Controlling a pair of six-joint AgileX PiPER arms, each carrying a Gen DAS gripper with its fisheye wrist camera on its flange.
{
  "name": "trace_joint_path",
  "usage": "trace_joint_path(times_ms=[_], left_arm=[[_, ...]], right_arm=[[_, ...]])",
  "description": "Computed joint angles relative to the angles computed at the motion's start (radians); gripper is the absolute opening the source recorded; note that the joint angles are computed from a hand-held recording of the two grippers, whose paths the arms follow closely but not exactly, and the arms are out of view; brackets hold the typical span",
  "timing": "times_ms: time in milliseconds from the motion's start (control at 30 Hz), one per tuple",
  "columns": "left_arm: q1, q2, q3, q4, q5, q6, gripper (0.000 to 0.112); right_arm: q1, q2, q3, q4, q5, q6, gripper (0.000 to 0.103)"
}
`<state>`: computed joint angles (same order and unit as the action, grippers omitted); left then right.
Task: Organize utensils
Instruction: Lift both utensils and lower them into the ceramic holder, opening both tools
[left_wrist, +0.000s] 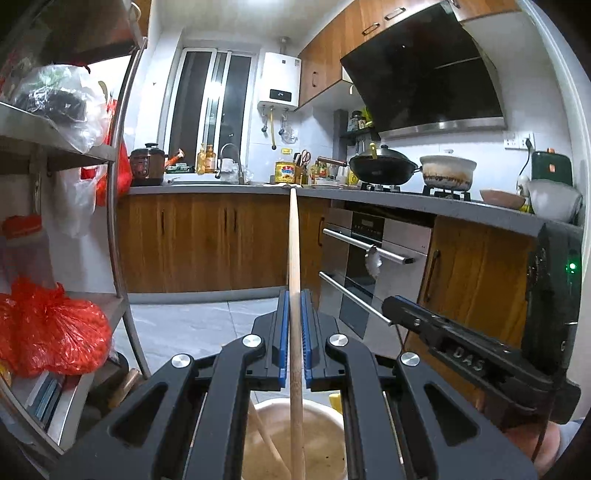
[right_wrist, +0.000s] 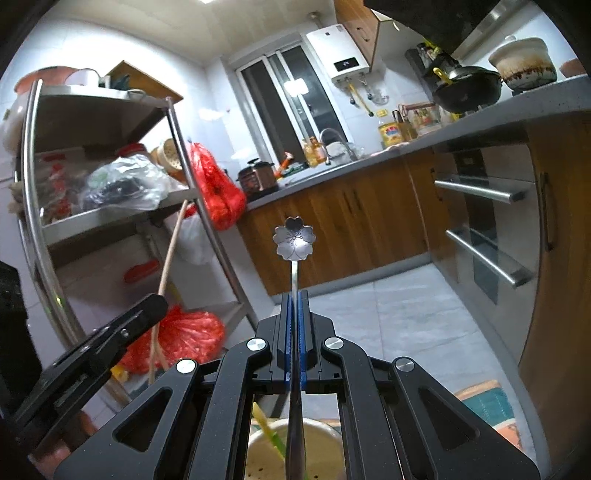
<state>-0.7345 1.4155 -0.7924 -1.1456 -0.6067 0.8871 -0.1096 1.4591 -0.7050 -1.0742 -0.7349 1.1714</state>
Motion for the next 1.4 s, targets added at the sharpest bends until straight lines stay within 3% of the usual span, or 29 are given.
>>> trace_joint_path(times_ms=[100,267,467,867,1400], left_arm=[[0.004,0.007,0.008,0.003,0.005,-0.012,0.006],[0.014,-0.022,0.057,0.024,0.030,-0.065,0.006],[0.015,-0.053,0.107,0.006,0.059,-0.076,0.006],[-0.032,-0.039,0.106,-0.142,0.050,0.064,0.006],[-0.054,-0.046,0.103,-0.227,0.044,0.140,0.007]], right_arm=[[0.045,0.004,0.017,0.091,0.042,-0.106,0.004],[0.071,-0.005,0.044,0.115,0.074,-0.186,0.004],[0.028,-0.029,0.073,0.051,0.063,-0.131,0.004],[0.009,-0.070,0.140,0.000,0.056,-0.143,0.004],[-0.028,-0.063,0.173,-0.078,0.036,-0.114,0.004]])
